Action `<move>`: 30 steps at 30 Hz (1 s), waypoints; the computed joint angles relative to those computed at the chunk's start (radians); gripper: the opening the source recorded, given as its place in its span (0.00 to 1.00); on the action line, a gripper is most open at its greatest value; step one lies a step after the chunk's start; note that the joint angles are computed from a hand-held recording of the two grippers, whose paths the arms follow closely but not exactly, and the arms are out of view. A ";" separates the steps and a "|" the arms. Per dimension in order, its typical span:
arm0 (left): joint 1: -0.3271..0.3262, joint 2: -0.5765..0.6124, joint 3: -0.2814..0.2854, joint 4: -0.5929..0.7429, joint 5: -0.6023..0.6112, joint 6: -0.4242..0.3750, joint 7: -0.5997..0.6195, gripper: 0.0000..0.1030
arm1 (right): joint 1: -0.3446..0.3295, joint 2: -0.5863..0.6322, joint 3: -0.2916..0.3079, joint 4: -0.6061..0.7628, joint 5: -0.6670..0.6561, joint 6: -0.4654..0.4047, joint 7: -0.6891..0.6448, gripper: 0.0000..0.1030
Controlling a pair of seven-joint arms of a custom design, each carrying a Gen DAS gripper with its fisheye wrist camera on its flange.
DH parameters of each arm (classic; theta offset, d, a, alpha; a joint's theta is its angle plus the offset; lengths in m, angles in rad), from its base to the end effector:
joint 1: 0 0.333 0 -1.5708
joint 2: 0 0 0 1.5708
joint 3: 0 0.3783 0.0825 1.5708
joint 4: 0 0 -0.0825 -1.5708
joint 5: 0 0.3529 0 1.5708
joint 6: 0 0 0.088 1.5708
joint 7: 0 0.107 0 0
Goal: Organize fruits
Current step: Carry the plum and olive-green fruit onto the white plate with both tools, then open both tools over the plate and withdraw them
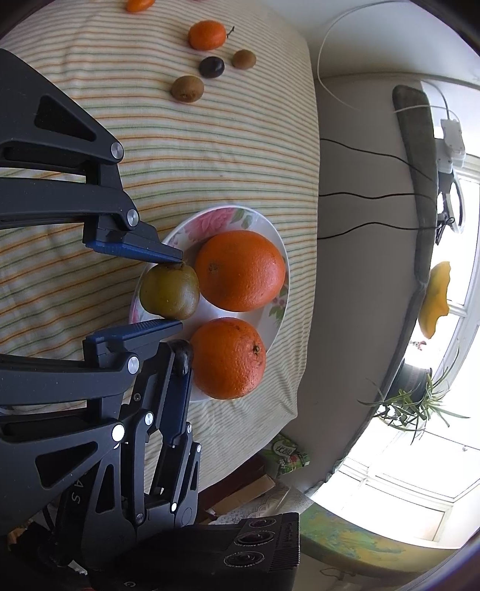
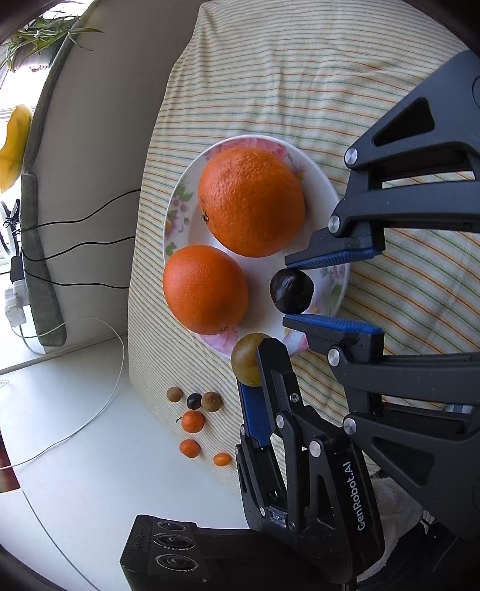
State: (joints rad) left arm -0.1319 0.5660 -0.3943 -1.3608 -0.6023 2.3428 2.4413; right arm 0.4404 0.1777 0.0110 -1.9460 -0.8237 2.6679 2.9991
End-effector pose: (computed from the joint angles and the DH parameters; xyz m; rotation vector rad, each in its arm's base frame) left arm 0.6834 -0.3110 0.5269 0.8571 -2.6951 1.2317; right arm 0.5464 0.2884 0.5217 -1.4420 2.0280 -0.6141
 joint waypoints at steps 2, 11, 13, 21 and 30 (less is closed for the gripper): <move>-0.001 -0.001 0.000 -0.002 0.001 0.004 -0.001 0.30 | 0.001 0.000 0.001 0.001 0.001 -0.006 -0.001 0.27; 0.009 -0.002 -0.004 -0.003 -0.011 0.013 0.001 0.37 | -0.001 -0.015 0.003 -0.009 -0.033 -0.020 0.030 0.49; 0.010 -0.006 -0.004 -0.010 -0.013 0.020 0.007 0.37 | -0.002 -0.014 0.007 -0.007 -0.032 -0.023 0.028 0.49; 0.017 -0.018 -0.006 -0.026 -0.027 0.035 0.024 0.37 | -0.001 -0.016 0.011 -0.004 -0.037 -0.038 0.034 0.49; 0.029 -0.026 -0.005 -0.034 -0.046 0.051 0.035 0.37 | 0.003 -0.008 0.017 0.022 -0.036 -0.066 0.013 0.49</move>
State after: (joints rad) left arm -0.1032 0.5398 -0.3992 -1.3950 -0.6484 2.3937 2.4766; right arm 0.4434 0.1698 0.0277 -1.9236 -0.8599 2.6018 3.0122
